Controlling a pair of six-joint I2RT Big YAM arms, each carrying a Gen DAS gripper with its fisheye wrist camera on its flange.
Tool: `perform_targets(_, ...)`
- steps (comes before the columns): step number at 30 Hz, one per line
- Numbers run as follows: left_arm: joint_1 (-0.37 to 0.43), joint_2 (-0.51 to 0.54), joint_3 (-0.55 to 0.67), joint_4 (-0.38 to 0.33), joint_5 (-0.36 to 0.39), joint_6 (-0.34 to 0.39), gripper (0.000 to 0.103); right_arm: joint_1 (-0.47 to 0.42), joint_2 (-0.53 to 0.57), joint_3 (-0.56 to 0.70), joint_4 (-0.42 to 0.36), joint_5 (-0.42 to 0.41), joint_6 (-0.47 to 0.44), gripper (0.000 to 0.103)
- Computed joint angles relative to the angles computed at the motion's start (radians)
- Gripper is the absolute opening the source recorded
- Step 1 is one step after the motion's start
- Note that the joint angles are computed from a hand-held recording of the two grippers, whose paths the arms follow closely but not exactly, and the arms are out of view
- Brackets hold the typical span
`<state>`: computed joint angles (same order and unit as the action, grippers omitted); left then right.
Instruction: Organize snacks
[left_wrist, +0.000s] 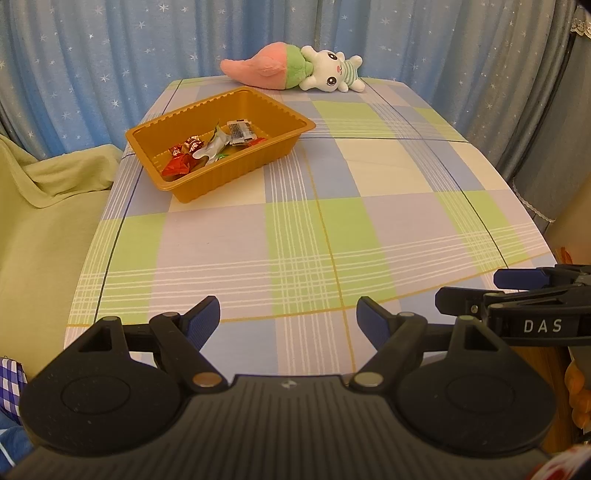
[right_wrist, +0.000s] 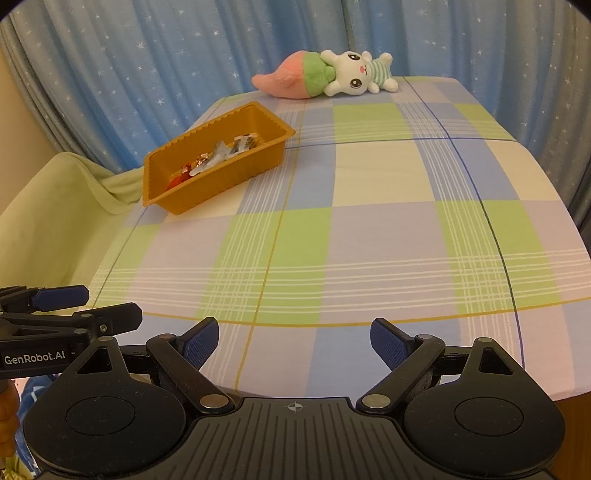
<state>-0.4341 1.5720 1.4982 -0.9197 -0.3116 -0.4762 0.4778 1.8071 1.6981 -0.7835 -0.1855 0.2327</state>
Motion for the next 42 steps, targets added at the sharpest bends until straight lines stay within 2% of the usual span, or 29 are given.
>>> perform_targets(34, -0.021, 0.007, 0.013, -0.009, -0.027, -0.025, 0.08, -0.016, -0.004, -0.008, 0.003, -0.033, -0.012, 0.089)
perform_targets(42, -0.005, 0.039, 0.046, -0.005, -0.004, 0.002, 0.08, -0.025, 0.017, 0.015, -0.005, -0.035, -0.005, 0.089)
